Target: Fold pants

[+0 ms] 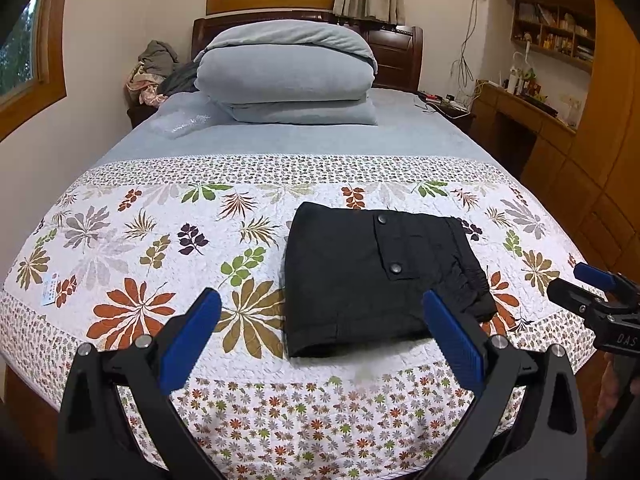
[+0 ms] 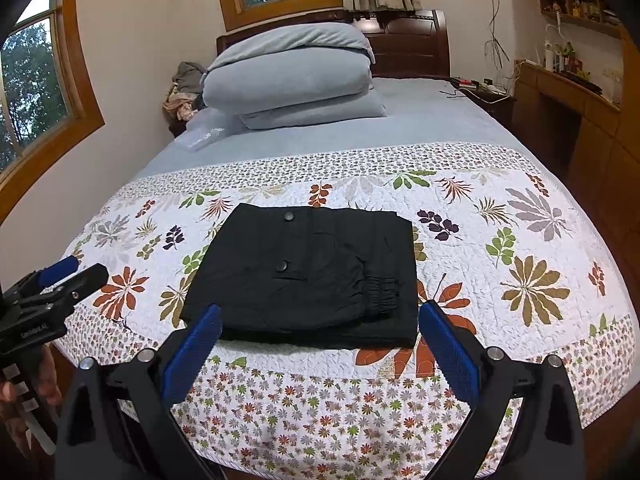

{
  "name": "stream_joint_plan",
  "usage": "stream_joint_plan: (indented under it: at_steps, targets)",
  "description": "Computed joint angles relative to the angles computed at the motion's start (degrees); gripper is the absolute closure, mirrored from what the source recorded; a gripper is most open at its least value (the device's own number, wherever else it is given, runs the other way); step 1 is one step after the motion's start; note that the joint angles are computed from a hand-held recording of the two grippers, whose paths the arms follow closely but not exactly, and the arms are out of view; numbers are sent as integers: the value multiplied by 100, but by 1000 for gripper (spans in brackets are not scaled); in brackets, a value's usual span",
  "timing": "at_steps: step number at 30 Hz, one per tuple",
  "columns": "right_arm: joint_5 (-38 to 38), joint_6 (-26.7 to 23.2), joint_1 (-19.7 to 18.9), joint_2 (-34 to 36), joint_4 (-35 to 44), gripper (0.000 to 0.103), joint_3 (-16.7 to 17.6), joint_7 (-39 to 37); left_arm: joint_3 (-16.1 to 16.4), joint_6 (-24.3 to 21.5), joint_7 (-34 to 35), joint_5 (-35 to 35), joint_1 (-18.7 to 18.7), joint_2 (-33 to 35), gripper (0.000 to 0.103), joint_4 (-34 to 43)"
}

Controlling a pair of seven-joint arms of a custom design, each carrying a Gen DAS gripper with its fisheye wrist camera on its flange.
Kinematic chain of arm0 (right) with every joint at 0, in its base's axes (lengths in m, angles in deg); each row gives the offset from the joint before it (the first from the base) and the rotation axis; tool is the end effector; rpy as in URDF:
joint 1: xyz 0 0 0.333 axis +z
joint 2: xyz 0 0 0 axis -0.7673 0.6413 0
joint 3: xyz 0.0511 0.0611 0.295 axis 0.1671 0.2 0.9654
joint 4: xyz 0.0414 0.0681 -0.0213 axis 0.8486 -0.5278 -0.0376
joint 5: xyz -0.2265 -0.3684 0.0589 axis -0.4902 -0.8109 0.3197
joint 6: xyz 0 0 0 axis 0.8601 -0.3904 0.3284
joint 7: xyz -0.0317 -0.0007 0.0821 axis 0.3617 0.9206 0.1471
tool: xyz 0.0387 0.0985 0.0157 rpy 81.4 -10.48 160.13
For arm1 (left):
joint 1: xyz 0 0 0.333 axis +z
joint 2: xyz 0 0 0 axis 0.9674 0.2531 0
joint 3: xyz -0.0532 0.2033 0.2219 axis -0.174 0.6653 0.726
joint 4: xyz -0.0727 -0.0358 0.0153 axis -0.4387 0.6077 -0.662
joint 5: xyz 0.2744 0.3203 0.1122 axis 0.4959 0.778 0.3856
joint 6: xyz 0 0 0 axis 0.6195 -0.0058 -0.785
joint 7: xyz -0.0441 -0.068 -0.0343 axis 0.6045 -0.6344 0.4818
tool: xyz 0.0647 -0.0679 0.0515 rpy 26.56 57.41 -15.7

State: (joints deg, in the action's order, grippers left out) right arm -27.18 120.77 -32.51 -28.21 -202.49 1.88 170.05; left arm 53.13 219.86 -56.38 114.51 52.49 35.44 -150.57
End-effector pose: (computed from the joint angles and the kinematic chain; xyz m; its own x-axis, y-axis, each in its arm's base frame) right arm 0.5140 0.2826 0.6203 0.2518 -0.9585 -0.1341 -0.6960 -0.0830 -0.7132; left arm 0.4405 -0.4221 0.6269 0.0498 -0.9956 0.0792 -0.6574 -0.0923 -0.7479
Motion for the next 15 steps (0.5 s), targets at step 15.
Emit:
stream_joint_plan:
  at_steps: [15]
  targets:
    - [-10,14,7,15,13,3,-5,10,13,9,15,-24,-5,13,3,7]
